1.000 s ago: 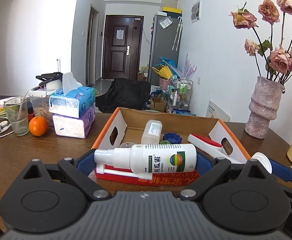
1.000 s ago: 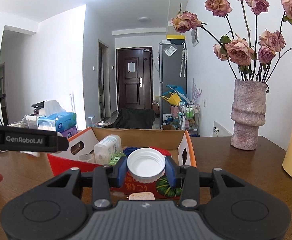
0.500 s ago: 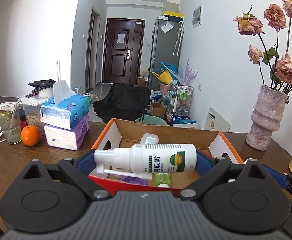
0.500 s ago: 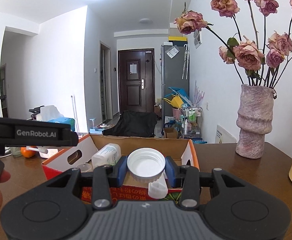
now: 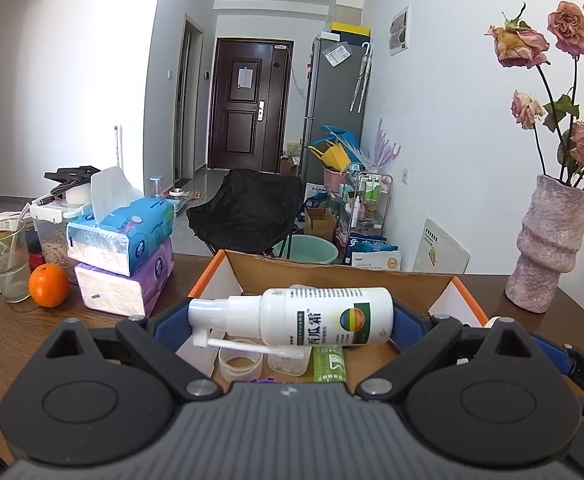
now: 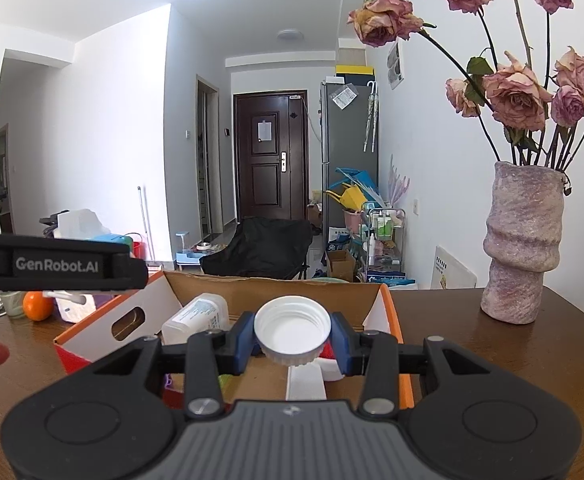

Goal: Organize rigid objects
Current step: 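Hold the spray bottle and white cap with both grippers over the box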

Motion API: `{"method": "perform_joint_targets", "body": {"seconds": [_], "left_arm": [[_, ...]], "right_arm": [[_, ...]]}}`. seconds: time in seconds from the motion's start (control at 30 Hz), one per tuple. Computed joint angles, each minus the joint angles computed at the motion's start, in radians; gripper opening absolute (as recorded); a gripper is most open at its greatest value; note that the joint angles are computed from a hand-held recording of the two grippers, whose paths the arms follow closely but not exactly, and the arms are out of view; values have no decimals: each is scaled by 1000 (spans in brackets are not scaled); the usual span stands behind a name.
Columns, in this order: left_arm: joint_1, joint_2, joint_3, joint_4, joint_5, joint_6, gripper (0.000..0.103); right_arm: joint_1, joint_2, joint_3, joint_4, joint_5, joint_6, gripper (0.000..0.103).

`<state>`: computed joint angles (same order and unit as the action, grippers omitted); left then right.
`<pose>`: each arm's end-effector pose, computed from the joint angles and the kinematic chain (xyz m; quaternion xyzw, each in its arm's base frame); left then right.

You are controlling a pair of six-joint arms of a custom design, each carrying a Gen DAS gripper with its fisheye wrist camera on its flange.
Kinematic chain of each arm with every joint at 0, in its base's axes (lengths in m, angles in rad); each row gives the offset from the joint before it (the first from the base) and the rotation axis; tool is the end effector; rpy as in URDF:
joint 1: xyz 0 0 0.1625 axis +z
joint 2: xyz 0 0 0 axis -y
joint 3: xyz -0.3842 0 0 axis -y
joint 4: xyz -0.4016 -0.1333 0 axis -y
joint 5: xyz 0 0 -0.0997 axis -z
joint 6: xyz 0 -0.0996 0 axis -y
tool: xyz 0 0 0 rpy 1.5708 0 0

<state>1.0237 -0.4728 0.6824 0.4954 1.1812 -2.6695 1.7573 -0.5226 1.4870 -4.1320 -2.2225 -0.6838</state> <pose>-0.2390 -0.7214 0.1183 0.3636 0.8170 -0.4179 0.1602 0.1900 -0.6138 0.1260 0.0708 -0.6962 0.6027 0.3835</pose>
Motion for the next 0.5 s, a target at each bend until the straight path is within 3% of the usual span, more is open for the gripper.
{"method": "perform_joint_targets", "body": {"seconds": [0.5], "left_arm": [[12,212,-358,136,-16,23,99]], "right_arm": [[-29,14,-97,111,18,-10,39]]}}
